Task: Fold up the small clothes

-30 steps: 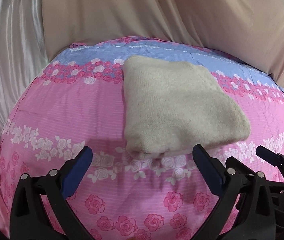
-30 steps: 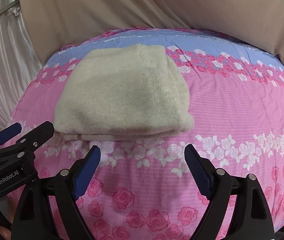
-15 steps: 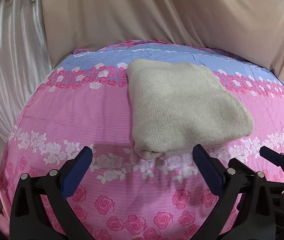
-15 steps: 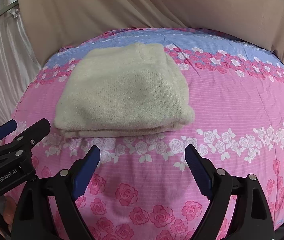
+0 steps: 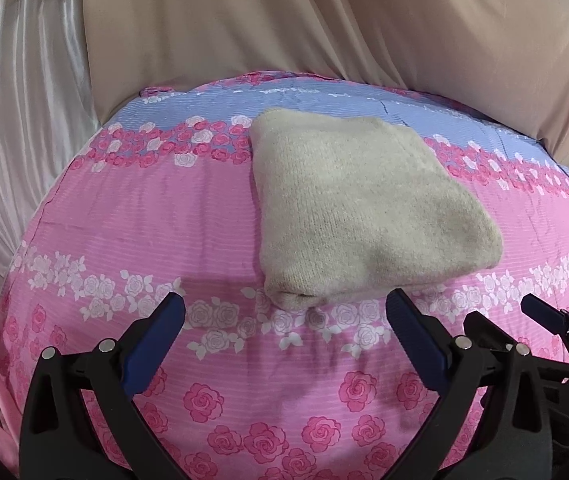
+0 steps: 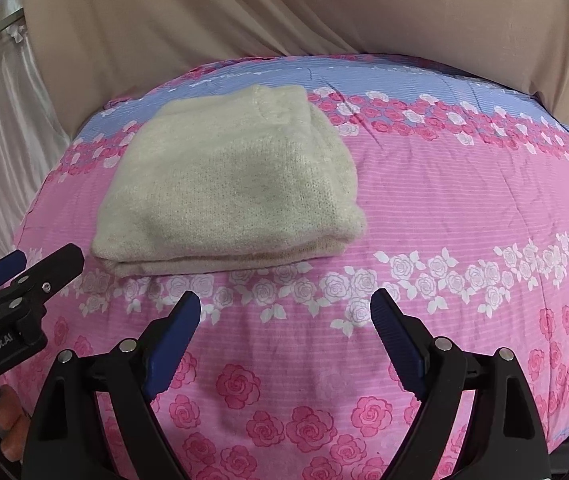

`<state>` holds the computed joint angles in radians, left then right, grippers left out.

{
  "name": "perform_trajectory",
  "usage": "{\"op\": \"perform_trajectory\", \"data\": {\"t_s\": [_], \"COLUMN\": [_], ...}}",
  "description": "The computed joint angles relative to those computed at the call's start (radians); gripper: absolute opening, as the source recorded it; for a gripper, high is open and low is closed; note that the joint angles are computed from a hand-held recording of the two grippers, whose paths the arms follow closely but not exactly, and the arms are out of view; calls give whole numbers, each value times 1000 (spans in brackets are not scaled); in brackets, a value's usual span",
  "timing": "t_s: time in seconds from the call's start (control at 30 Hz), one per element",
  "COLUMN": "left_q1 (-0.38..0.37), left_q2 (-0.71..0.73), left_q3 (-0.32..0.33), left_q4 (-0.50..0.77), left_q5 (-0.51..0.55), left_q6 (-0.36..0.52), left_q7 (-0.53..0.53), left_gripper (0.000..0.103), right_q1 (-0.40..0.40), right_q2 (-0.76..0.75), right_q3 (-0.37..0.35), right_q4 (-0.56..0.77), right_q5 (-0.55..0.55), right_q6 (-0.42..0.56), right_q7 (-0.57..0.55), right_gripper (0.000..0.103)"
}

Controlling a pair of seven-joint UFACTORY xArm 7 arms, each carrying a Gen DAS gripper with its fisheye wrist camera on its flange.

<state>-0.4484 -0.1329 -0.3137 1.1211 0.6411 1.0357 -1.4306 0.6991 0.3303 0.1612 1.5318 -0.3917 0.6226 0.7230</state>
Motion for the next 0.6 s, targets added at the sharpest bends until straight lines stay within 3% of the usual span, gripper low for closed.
{"op": "perform_trajectory", "data": {"t_s": [0.13,0.33,0.6], "left_q1": [-1,-32,-46], "left_q2": [2,38,32], "left_q3": [-3,-22,-5], "left_q4": [-1,46,36], "left_q5": [8,84,72], "left_q6": [1,117,109], "left_q7": [-4,-23,-27], "left_gripper": [98,98,98], "right_q1": [0,3,6], "right_q2": [-1,-1,-1], "right_q3": [-1,-4,-3], "right_q4": [0,-1,0], "right_q5": [-1,-10,-16], "right_q6": [1,4,7], "right_q7": [1,13,18], "right_gripper": [85,85,85]}}
